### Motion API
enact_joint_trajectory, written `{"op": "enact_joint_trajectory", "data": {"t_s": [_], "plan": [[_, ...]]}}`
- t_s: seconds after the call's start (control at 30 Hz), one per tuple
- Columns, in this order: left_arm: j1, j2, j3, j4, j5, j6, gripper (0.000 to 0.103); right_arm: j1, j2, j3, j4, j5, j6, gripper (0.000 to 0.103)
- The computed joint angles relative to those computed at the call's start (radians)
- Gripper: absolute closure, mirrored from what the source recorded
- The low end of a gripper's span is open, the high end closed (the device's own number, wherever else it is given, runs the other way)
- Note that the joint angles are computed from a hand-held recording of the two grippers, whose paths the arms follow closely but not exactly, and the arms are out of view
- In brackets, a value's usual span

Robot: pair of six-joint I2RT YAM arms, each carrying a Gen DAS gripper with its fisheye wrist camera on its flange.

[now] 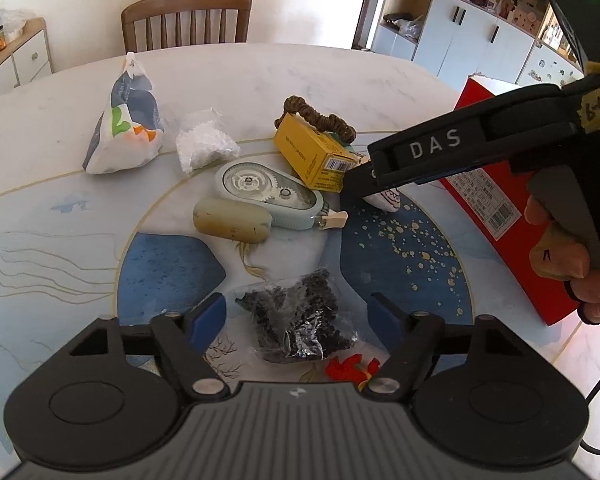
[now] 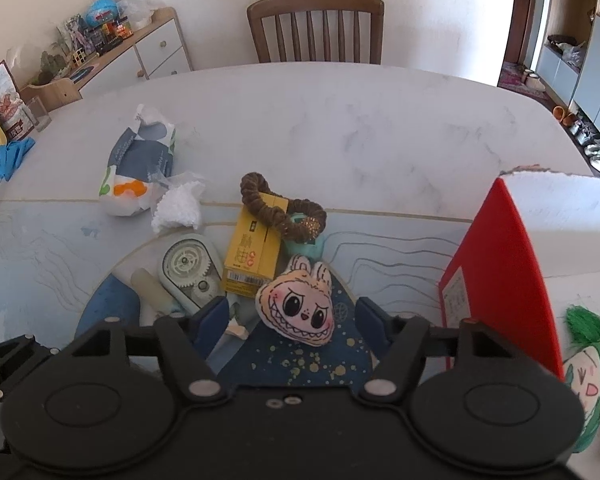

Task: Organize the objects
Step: 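Grasp the black bag with left tool while right tool grasps the cartoon plush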

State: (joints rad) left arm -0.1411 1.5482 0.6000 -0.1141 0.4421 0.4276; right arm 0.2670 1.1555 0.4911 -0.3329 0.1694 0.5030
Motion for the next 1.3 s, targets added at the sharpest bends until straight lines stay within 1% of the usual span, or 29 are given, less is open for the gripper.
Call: {"op": "enact_joint_trajectory", "data": {"t_s": [0.03,0.1,0.17,0.23,0.27,0.33,0.4,0.5,0.67,0.83,1.13,1.3], "plan": [[0.0,0.004,0.003,-0.002,-0.001,-0.002,0.031,-0.005,0.009,0.001,0.004,-0.006,-0.004,0.043],[0.0,0.004,0.002,0.002,-0.005,-0.004,0.036,-0.015,0.022,0.001,0.012,-0.016,-0.008,0.047],[-0.001,0.005,0.004,0.002,-0.008,-0.001,0.039,-0.025,0.026,-0.002,0.019,-0.032,-0.012,0.049],[-0.003,0.004,0.005,-0.001,-0.007,0.005,0.045,-0.027,0.033,0.0,0.021,-0.033,-0.014,0.052],[-0.001,0.003,0.007,-0.007,-0.004,0.009,0.05,-0.028,0.037,0.001,0.022,-0.036,-0.017,0.054],[0.0,0.002,0.008,-0.009,-0.003,0.006,0.051,-0.03,0.045,0.004,0.022,-0.038,-0.018,0.061],[0.004,0.002,0.015,-0.024,0.005,0.002,0.057,-0.028,0.045,0.004,0.022,-0.035,-0.016,0.062],[0.001,-0.008,0.018,-0.034,0.006,0.005,0.061,-0.025,0.045,0.005,0.02,-0.032,-0.012,0.066],[-0.004,-0.028,0.023,-0.057,0.006,0.007,0.062,-0.012,0.024,0.011,-0.004,-0.005,-0.007,0.075],[0.001,-0.057,0.023,-0.082,0.014,0.01,0.063,-0.004,-0.03,0.01,-0.052,0.012,-0.008,0.085],[0.008,-0.136,0.026,-0.148,0.025,0.004,0.063,0.011,-0.165,-0.004,-0.142,0.016,0.029,0.088],[0.009,-0.203,0.043,-0.232,0.029,0.006,0.063,0.048,-0.264,0.012,-0.239,0.029,0.06,0.088]]}}
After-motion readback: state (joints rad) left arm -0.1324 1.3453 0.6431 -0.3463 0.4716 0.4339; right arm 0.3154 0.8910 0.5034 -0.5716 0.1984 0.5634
